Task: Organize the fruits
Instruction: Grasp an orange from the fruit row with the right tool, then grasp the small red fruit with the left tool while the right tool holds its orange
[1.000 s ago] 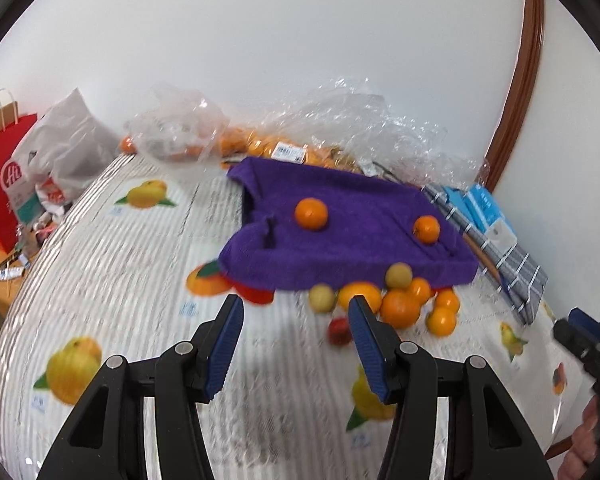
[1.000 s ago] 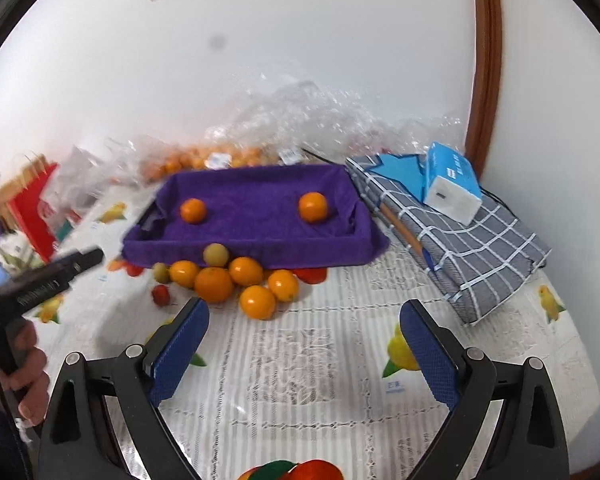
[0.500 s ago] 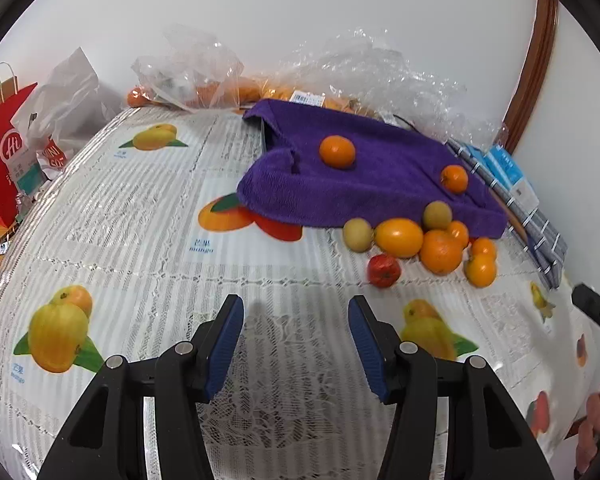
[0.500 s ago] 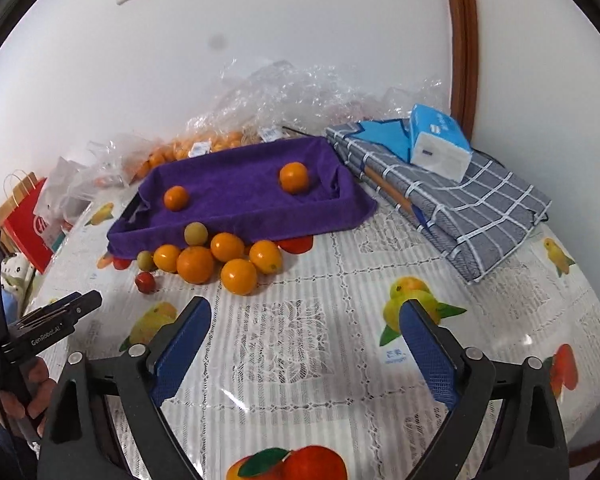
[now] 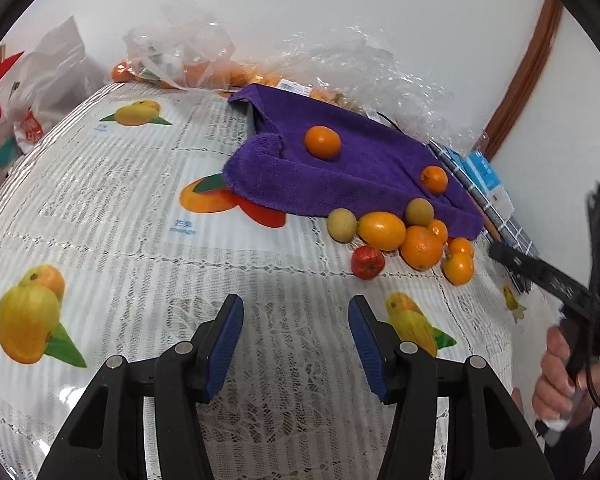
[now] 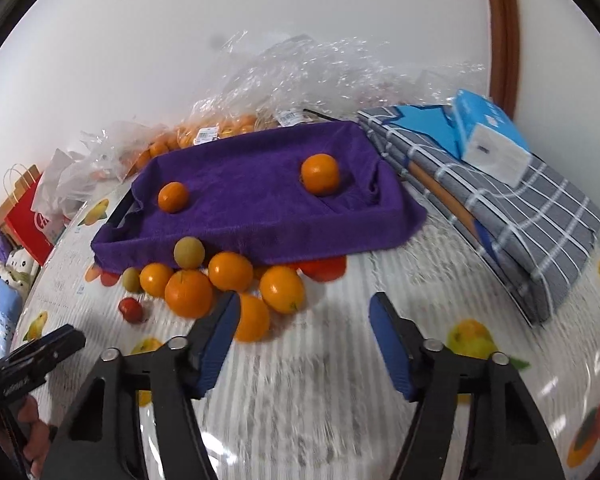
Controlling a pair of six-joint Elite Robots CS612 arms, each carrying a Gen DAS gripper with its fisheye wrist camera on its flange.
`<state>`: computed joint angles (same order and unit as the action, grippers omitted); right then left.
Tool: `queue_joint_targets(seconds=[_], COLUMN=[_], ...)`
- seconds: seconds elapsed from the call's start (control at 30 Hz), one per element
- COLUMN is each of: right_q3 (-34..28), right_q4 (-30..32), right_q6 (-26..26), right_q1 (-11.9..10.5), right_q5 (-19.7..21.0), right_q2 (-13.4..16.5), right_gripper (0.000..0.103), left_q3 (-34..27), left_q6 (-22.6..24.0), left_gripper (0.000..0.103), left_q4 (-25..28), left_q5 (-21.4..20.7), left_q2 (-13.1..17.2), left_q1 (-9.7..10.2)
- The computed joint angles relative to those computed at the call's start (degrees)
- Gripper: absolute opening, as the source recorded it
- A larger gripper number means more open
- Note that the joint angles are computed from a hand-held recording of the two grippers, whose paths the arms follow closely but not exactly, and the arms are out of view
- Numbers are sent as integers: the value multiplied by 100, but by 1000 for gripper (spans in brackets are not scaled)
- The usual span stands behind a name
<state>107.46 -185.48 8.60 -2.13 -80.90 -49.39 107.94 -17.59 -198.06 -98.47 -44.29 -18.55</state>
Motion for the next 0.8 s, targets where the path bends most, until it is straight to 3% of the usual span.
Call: queue_joint_targets(seconds=[0.23,0.37,0.47,0.8], right_q3=[-362,-526,-518,29], right_q4=[488,699,649,361], right_q6=[58,177,317,-163], right_q1=[-40,-82,-139,-190], right_q5=[383,601,793,-4], right_q2=[222,350,363,30], right_gripper=[53,37,32,32], left_q3=[-23,-29,-34,-28], left_q6=[138,206,206,217], left_gripper=[52,52,52,52], left_q4=[44,50,56,50], left_q5=[-115,-167,-182,-169], left_q2=[4,6,10,9], left_q1=[-1,-2,2,-2])
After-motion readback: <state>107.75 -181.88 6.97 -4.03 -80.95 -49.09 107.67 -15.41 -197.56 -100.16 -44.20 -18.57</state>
